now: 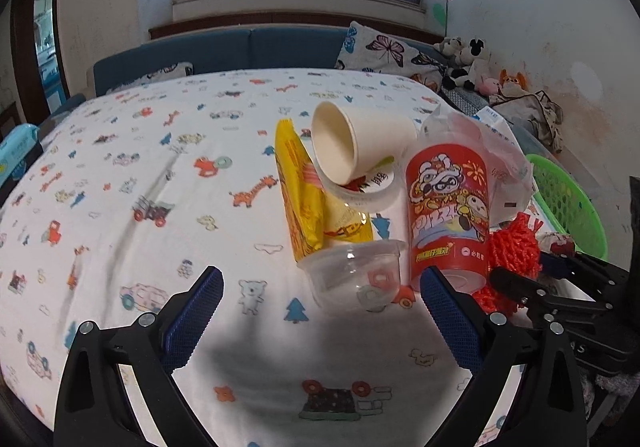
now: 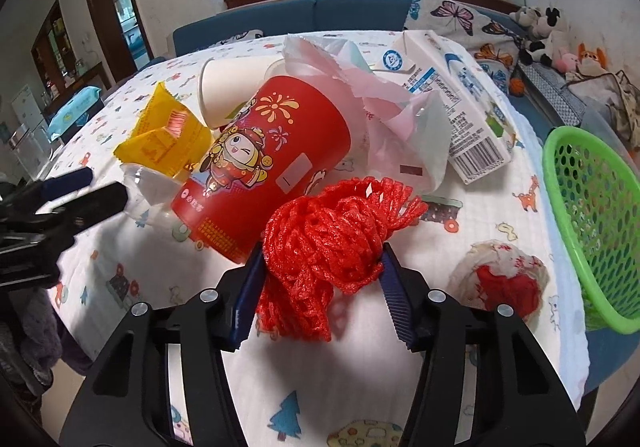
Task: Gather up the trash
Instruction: 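Grasp the red mesh net with the right tool while the left tool grasps the clear plastic bowl, then carry the net and bowl to the green basket and open both tools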
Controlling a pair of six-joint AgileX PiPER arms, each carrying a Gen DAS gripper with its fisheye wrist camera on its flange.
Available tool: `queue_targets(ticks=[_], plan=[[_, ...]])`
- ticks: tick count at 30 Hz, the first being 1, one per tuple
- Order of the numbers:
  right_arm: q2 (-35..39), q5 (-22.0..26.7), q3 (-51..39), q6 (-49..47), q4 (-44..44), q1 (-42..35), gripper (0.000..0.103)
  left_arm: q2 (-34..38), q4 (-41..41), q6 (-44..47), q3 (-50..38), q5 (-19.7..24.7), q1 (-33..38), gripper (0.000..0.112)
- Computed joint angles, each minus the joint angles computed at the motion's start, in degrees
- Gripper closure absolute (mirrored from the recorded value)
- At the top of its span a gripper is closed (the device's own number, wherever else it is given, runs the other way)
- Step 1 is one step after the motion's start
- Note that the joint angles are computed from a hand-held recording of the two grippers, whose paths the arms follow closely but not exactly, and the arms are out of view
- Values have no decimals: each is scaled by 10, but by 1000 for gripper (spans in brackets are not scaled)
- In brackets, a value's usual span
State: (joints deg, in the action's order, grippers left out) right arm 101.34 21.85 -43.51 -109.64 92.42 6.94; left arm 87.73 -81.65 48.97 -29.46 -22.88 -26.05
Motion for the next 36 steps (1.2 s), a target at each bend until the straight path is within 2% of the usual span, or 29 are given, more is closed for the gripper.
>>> queue_targets(ticks=[3, 6, 15, 20, 23, 30, 36], plan=[[-15, 15, 13, -5, -4, -15, 48, 16, 10, -24, -8, 20, 11, 18], [-31, 26, 26, -7, -6, -27, 48, 32, 25, -50, -19, 52, 32, 28], [-62, 49, 45, -5, -20, -56, 48, 64, 79, -123, -34, 69, 46, 34], [-74, 56, 56, -11, -19, -66, 48, 64, 128, -168, -36, 87, 55, 48], [-80, 60, 60, -9, -20, -72, 48, 59, 191, -226, -29, 99, 62, 58], [-96, 74, 68, -2, -27, -83, 48, 24, 188, -229, 0, 83, 43, 58], [-112, 87, 74, 6, -36, -96, 48, -36, 132, -174, 33, 65, 13, 58]])
